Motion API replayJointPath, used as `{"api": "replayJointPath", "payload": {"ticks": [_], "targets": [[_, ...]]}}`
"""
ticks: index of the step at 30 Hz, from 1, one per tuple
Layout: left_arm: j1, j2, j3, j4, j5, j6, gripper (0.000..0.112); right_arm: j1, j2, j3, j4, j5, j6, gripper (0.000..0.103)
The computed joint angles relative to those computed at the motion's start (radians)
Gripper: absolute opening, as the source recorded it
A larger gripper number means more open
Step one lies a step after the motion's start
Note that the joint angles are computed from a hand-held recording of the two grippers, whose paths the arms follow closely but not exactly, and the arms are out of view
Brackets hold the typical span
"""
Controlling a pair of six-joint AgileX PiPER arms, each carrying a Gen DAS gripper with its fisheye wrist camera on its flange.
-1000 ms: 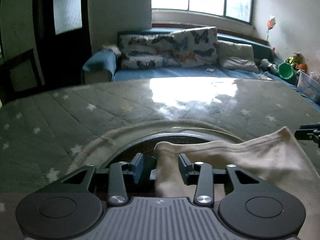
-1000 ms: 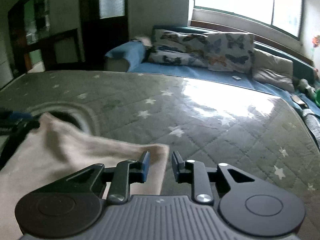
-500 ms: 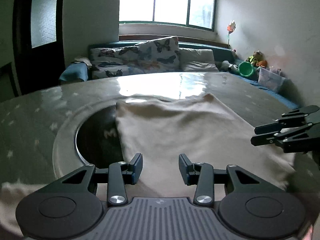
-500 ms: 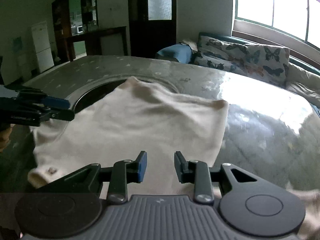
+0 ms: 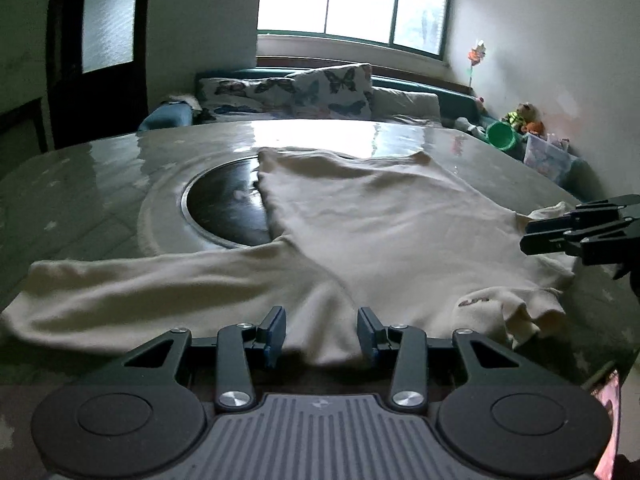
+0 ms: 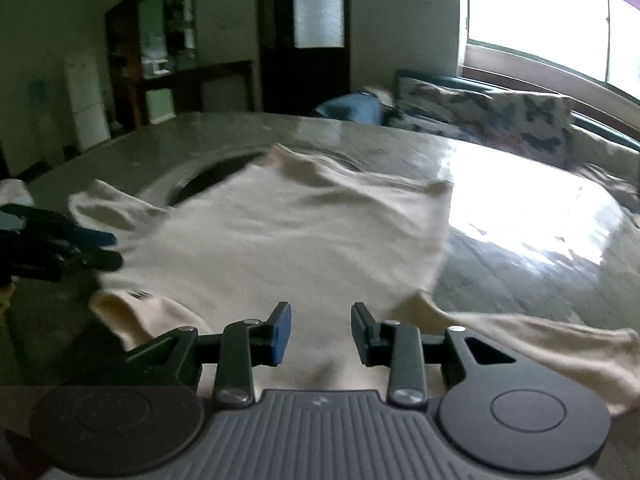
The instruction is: Fold clothes
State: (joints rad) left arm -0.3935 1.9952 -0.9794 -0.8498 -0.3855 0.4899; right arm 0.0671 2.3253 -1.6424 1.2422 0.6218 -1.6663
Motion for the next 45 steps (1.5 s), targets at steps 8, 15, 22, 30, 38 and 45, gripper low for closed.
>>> {"api": "replayJointPath", "payload": {"ticks": [8,15,22,30,38,45], "targets": [[0.030,-0.096,0.119,-0.380,-0.243,0.177,0.043,0.090,0.040,-0.118,-0.088,0.132,0.087,0.038],[0.142,-0.060,0.067,-0.573,-0.263,0.307,0.045,0.150,0.061,-0.138,-0.183,0.161,0.122,0.038],[0.198,-0.013,0.039,-0.588,-0.242,0.286,0.042,0.161,0.050,-0.099,-0.221,0.159,0.109,0.038],[0.186,-0.017,0.025,-0.590,-0.325,0.313,0.005,0.157,0.023,-0.083,-0.281,0.180,0.109,0.038],[0.227,0.018,-0.016,-0.615,-0.291,0.355,0.006,0.140,0.007,-0.067,-0.277,0.204,0.092,0.038],[0.220,-0.012,0.024,-0.596,-0.308,0.342,0.029,0.056,-0.040,0.013,-0.126,0.166,0.029,0.038]]}}
